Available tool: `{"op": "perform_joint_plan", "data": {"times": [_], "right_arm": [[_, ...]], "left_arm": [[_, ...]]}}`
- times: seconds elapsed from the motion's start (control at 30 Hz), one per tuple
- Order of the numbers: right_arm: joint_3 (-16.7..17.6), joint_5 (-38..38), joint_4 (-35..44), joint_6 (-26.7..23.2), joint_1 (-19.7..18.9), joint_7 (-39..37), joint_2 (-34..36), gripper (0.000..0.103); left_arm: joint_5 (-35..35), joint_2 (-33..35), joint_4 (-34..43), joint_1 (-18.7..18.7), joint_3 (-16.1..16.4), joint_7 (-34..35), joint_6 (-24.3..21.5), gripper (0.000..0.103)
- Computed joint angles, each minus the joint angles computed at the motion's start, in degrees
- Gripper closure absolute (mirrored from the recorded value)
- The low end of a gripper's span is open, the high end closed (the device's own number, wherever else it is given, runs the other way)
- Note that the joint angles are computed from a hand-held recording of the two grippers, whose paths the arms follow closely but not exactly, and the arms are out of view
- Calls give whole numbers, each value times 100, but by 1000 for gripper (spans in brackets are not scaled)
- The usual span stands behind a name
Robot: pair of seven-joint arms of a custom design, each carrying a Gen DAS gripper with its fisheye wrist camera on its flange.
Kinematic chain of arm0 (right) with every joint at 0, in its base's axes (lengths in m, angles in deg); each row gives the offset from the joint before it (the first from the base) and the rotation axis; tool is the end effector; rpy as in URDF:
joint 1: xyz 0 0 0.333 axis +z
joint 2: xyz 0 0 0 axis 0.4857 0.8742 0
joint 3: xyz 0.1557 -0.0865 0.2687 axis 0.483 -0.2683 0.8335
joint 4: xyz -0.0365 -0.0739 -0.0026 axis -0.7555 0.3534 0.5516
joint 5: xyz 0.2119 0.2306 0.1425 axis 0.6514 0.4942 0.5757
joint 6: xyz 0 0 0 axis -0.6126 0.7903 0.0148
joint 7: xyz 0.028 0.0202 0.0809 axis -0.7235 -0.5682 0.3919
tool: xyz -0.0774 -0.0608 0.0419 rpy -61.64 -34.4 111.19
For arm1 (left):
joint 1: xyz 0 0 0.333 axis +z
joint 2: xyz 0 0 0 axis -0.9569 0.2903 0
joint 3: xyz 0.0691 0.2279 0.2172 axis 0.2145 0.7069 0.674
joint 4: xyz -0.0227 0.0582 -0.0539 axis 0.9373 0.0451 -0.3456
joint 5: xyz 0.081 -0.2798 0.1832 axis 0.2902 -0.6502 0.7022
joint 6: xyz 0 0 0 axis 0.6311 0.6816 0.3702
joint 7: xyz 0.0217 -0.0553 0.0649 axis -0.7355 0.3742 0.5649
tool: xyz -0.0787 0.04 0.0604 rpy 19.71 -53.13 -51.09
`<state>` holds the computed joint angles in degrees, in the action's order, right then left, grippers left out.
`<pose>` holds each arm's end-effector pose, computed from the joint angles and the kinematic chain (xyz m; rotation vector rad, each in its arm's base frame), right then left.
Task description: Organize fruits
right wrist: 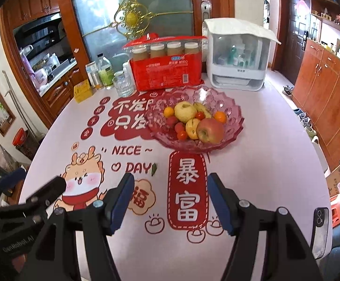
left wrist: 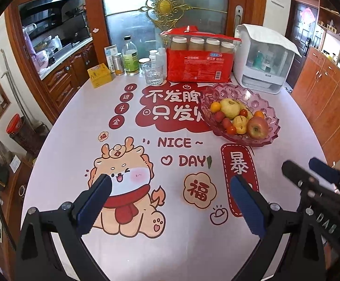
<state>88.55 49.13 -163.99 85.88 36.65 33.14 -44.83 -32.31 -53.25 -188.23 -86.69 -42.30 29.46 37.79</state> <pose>0.4911 0.0824 0.6381 -1.9023 1.6315 -0.5071 0.4654 -0.2346 0.6520 -1.9465 1.6509 -0.5308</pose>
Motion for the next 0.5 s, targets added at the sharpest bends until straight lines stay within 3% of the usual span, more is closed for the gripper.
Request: {"op": "perform_joint_plan", "data": {"times": [0.5], "right_arm": [[29, 140, -135, -106, 83, -139, -113, 38]], "left_arm": [[-69, -167, -216, 11, -15, -51, 10, 2]]}}
